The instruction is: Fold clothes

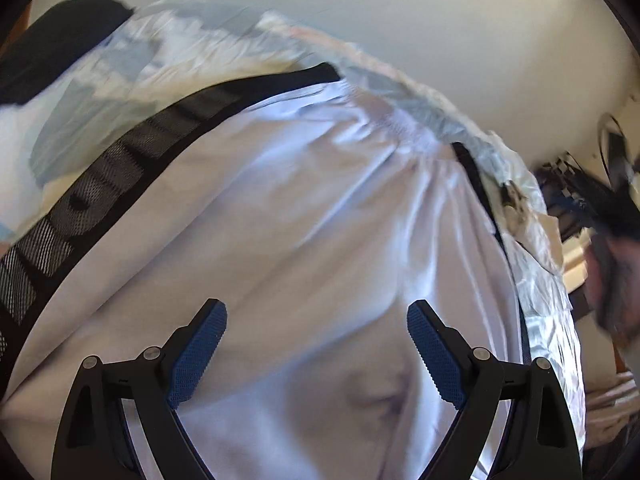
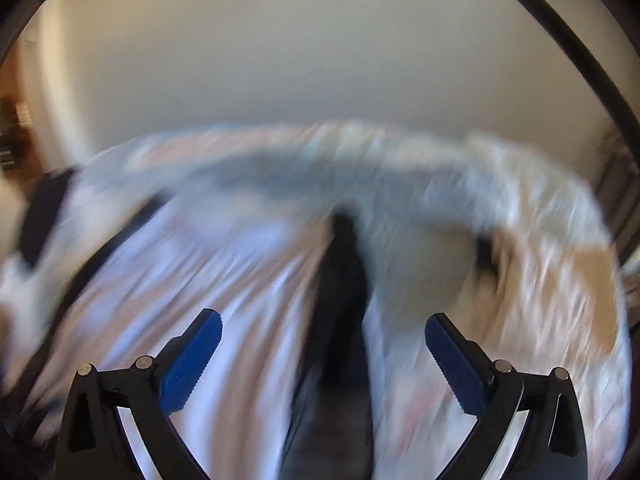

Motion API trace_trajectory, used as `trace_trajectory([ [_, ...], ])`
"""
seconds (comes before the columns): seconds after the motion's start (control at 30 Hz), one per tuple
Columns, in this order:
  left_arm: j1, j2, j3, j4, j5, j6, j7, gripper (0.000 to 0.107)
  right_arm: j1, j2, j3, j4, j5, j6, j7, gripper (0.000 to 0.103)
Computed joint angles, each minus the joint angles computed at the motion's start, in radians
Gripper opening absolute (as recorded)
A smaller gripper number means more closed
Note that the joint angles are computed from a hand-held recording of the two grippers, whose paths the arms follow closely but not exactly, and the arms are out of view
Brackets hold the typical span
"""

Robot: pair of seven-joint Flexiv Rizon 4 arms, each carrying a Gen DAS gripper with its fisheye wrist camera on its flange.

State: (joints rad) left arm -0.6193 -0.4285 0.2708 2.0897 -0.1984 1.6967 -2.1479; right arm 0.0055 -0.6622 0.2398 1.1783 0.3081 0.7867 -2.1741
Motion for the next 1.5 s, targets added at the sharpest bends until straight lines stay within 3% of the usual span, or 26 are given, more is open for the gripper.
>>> trace_trajectory([
  [0.13,-0.056,0.004,0.045,-0.023,0.031,-0.040,0.003,0.092,-0.126,0.167,0.009,0.208,0.086,-0.251,-0.033,0.103],
  [0.23,-0.049,0.008,0.032,-0.041,0.061,-0.079,-0.009,0.092,-0.140,0.246,-0.056,0.352,0.074,-0.322,-0.002,0.101],
  [0.33,0.036,0.036,-0.072,-0.019,0.069,-0.094,-0.007,0.091,-0.136,0.307,-0.096,0.475,0.048,-0.305,-0.020,0.088],
  [0.4,0.056,0.049,-0.093,-0.019,0.084,-0.110,-0.020,0.091,-0.125,0.347,-0.112,0.548,0.038,-0.246,-0.017,0.085],
  [0.5,-0.004,0.097,-0.021,-0.025,0.153,-0.180,-0.090,0.091,-0.120,0.372,-0.124,0.585,0.069,-0.240,0.007,0.085],
  [0.57,-0.087,0.158,0.078,-0.029,0.265,-0.278,-0.173,0.091,-0.094,0.386,-0.133,0.633,0.035,-0.170,0.037,0.084],
  [0.6,-0.127,0.193,0.123,-0.033,0.336,-0.337,-0.228,0.092,-0.082,0.387,-0.137,0.648,0.013,-0.152,0.057,0.081],
  [0.63,-0.157,0.230,0.156,-0.033,0.403,-0.397,-0.289,0.092,-0.075,0.386,-0.141,0.659,-0.003,-0.144,0.071,0.069],
  [0.7,-0.204,0.346,0.206,0.007,0.555,-0.496,-0.429,0.092,-0.070,0.376,-0.147,0.666,-0.017,-0.151,0.108,0.062],
  [0.83,-0.201,0.562,0.189,0.097,0.749,-0.706,-0.595,0.091,-0.081,0.349,-0.163,0.633,-0.023,-0.200,0.198,0.017],
  [0.97,-0.150,0.707,0.174,0.243,0.743,-0.738,-0.678,0.091,-0.124,0.336,-0.175,0.583,0.013,-0.252,0.254,0.009],
  [1.1,-0.071,0.769,0.142,0.308,0.723,-0.719,-0.790,0.091,-0.131,0.353,-0.189,0.586,-0.036,-0.216,0.288,0.009],
  [1.23,-0.020,0.753,0.032,0.253,0.752,-0.849,-0.756,0.091,-0.122,0.336,-0.194,0.580,-0.098,-0.225,0.322,0.011],
  [1.3,-0.005,0.720,-0.016,0.214,0.737,-0.939,-0.697,0.092,-0.114,0.330,-0.190,0.584,-0.133,-0.237,0.321,0.027],
  [1.33,0.000,0.715,-0.034,0.207,0.728,-0.962,-0.668,0.092,-0.110,0.335,-0.187,0.592,-0.150,-0.235,0.316,0.053],
  [1.37,0.002,0.719,-0.040,0.213,0.713,-0.955,-0.638,0.091,-0.112,0.348,-0.182,0.599,-0.148,-0.227,0.307,0.071],
  [1.4,0.003,0.725,-0.039,0.228,0.693,-0.916,-0.608,0.092,-0.117,0.365,-0.178,0.605,-0.139,-0.218,0.295,0.075],
  [1.43,-0.002,0.732,-0.023,0.262,0.665,-0.819,-0.575,0.092,-0.125,0.389,-0.171,0.607,-0.110,-0.219,0.279,0.079],
  [1.5,-0.048,0.699,0.049,0.349,0.513,-0.560,-0.449,0.092,-0.140,0.439,-0.161,0.604,-0.033,-0.240,0.249,0.089],
])
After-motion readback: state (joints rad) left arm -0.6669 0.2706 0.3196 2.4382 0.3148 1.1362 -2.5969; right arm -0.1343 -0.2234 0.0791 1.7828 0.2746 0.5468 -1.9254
